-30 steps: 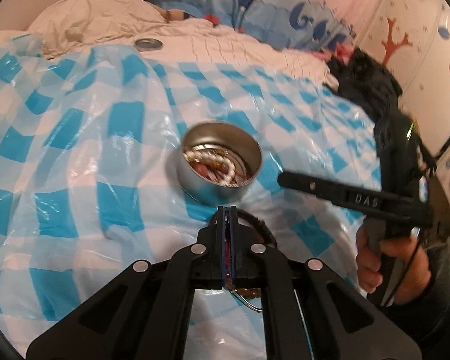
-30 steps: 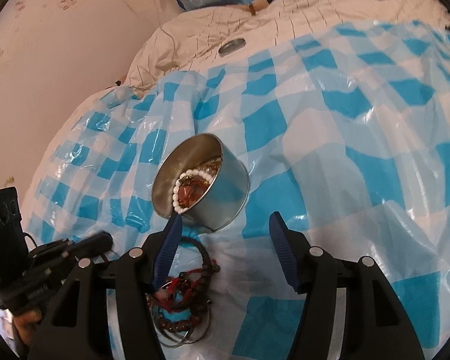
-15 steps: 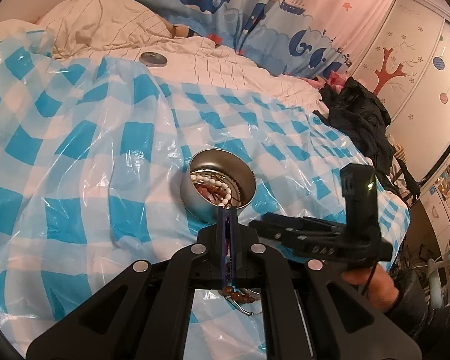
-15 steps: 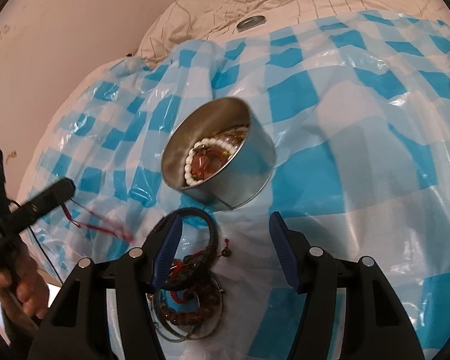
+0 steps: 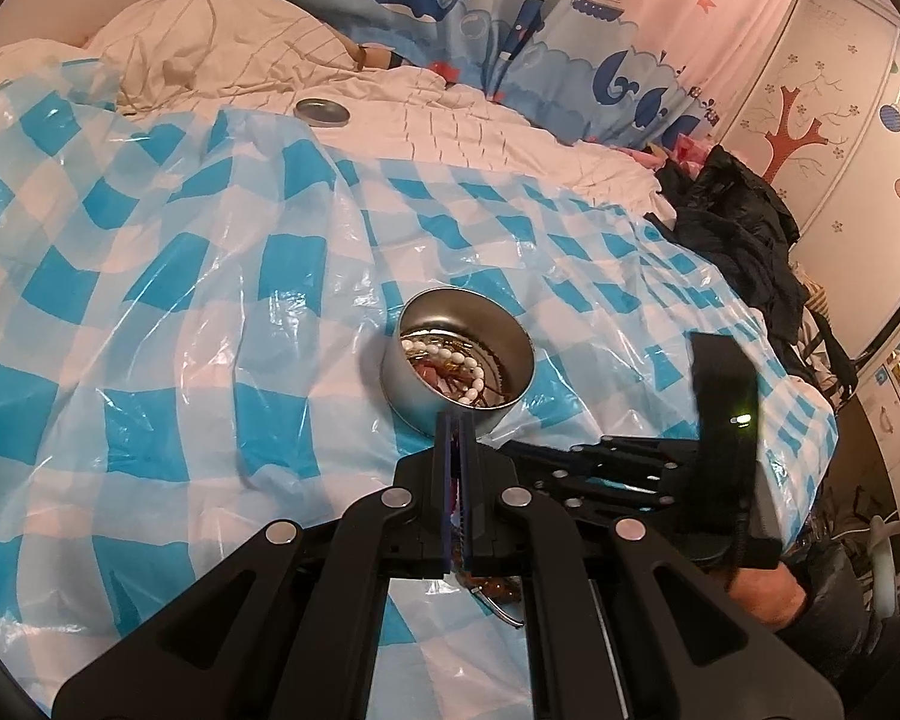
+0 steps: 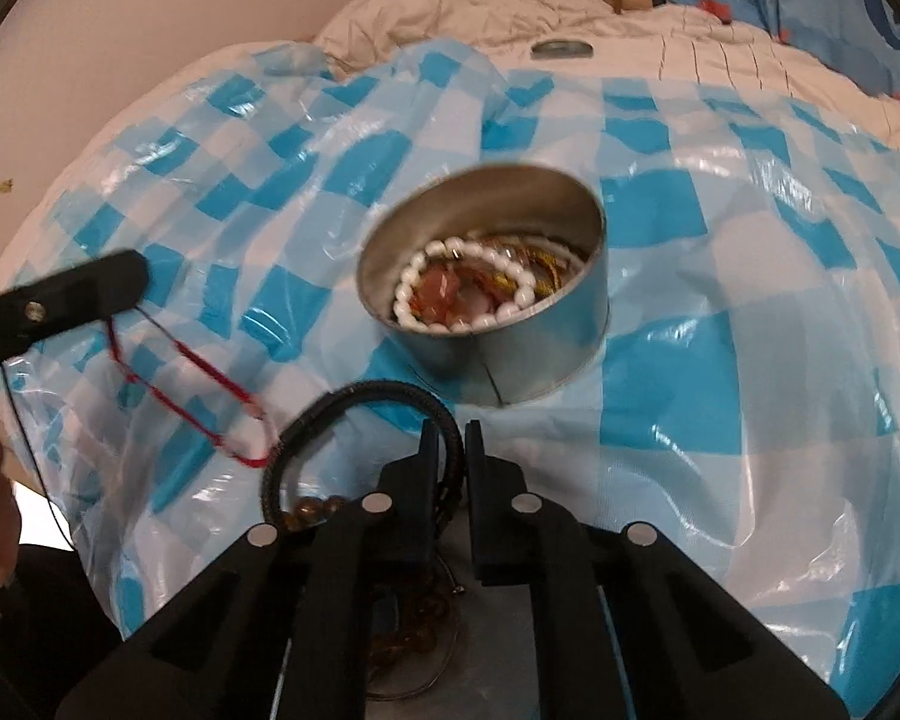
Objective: Organize jewelry
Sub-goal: 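Grasp the red-string bracelet with the left tool while the right tool grasps the black cord bracelet, then lift both bracelets and carry them over the silver tin with both tools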
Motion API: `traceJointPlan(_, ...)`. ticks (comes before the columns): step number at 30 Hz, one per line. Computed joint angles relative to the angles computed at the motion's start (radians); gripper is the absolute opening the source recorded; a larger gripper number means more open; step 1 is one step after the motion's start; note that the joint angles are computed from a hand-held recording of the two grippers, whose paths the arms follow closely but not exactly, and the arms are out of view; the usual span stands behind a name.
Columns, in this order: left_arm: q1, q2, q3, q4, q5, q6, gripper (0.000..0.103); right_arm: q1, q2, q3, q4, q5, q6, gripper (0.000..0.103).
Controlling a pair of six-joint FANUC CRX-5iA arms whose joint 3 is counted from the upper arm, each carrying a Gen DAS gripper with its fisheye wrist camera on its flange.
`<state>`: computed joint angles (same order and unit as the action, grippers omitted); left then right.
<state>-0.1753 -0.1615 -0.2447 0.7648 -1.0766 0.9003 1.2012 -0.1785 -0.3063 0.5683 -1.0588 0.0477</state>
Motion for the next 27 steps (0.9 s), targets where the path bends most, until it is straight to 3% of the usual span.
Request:
traceJointPlan(3,0.002,0.001,0.000,-0.002,0.004,0.006,0.002,0.002,-0.043,-0.034,0.033,0.052,-0.031,0.007)
traceJointPlan(4,0.002,0.001,0.001,-0.003,0.005,0.008,0.002,0.001,-0.057,-0.045,0.042,0.070,-0.042,0.001)
traceJointPlan(10,-0.005,0.006,0.005,-0.002,0.013,0.016,0.002,0.004,-0.121,-0.092,0.114,0.112,-0.116,0.001)
traceJointPlan(15,-0.017,0.014,0.015,-0.011,0.018,0.031,0.002,-0.026,-0.091,-0.053,-0.018,0.128,-0.041,0.004)
traceJointPlan(16,-0.019,0.016,0.017,-0.012,0.019,0.035,0.002,-0.024,-0.081,-0.046,-0.026,0.121,-0.032,0.017)
traceJointPlan(17,-0.022,0.018,0.018,-0.013,0.019,0.037,0.002,-0.022,-0.067,-0.038,-0.029,0.112,-0.021,0.043)
traceJointPlan(18,-0.024,0.018,0.018,-0.013,0.021,0.038,0.002,-0.016,-0.047,-0.027,-0.014,0.090,-0.015,0.050)
traceJointPlan(20,-0.025,0.019,0.018,-0.011,0.021,0.037,0.002,-0.007,-0.017,-0.008,0.001,0.055,0.012,0.050)
traceJointPlan(21,-0.025,0.019,0.018,-0.012,0.022,0.037,0.002,-0.006,-0.003,0.002,0.001,0.043,0.029,0.050)
traceJointPlan(23,-0.025,0.019,0.019,-0.013,0.022,0.038,0.002,-0.009,0.025,0.023,-0.020,0.023,0.078,0.024)
traceJointPlan(25,-0.027,0.019,0.019,-0.013,0.023,0.042,0.002,-0.002,0.056,0.049,-0.021,-0.024,0.114,0.009)
traceJointPlan(27,-0.024,0.018,0.018,-0.009,0.024,0.041,0.002,0.007,0.048,0.039,0.000,-0.017,0.109,0.007)
